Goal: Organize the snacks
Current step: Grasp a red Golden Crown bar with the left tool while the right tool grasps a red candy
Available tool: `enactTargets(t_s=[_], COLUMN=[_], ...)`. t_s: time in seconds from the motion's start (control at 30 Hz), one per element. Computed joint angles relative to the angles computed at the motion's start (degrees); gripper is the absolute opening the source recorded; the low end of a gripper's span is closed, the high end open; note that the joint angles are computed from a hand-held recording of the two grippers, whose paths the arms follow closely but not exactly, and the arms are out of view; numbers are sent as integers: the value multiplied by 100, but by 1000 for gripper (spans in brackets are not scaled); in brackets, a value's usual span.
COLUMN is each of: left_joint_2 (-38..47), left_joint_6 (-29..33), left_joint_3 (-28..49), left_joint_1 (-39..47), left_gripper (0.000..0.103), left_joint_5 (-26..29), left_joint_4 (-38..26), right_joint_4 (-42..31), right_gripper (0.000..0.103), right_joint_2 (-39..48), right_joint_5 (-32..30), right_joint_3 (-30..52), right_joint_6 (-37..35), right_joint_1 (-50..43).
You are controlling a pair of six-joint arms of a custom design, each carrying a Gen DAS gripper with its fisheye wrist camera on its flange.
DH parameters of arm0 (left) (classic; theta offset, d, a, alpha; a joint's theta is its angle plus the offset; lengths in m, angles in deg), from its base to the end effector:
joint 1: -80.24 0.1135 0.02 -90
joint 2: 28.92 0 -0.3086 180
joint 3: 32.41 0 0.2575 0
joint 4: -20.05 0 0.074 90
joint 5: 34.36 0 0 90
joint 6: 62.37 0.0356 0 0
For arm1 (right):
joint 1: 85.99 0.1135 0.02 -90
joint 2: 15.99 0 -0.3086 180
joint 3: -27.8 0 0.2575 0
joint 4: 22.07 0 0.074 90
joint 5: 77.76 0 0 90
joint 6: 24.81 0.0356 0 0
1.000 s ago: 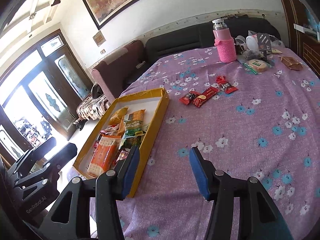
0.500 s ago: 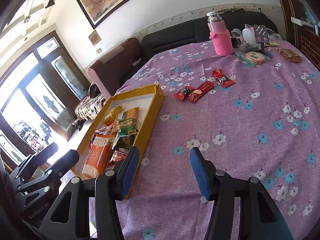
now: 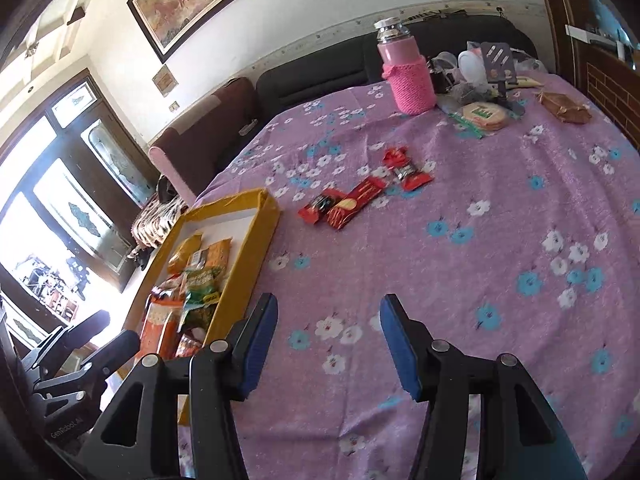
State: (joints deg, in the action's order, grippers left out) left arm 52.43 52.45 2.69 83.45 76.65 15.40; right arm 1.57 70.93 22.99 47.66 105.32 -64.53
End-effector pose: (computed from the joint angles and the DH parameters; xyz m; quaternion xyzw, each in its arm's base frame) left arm 0.2197 -0.0005 0.1494 0.2336 0.8987 -0.0870 0.3608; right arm 0.1727 0.0607 0.1096 0.1849 0.8964 0.1276 0.3822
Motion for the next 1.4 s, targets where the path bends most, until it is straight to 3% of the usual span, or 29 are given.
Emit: enactTargets(t_s=[0.13,0.33,0.57,0.77,0.8,0.9,1.1,1.4], left_joint_2=[731,1911,2758,3176,3246,3458,4002,4924], left_joint_6=[-334,-865,-930,-880,-866,-805,-624,-254], left_joint_3=[1083,2400,2991,3300,3345,3476,3940,4787], left_joint_1=[-150,-602,-1290,-1849,-1927,-2175,-2664,-3165], left_gripper=[72,72,72,72,72,72,72,72], left_joint_5=[203,243,-98,-605,-672,-935,-1326,-1797], left_joint_4=[-724,-1213,-1094,-900,-891,-840,-874,-964], right_joint_4=[-809,-653,-767,-1103,-983,-985,-110,1473], right_gripper=[59,59,58,57,54,26,25,25], right_joint_2=[-230,1291,3067,3863,3893,3933,3752,3381], right_joint_5=[-600,-1534,-1398,-1163,-1057,-861,-879,-2266], right_joint_3=[566,1719,3145,4033,4022,4066,3326,1765], right_joint_6=[-997,-1628,-1701,-2009,-2055,-2157,-2030,-1616], right_joint_1=[-1359,-2631,-2805,-2644,-2610,-2557,-2747,-3591])
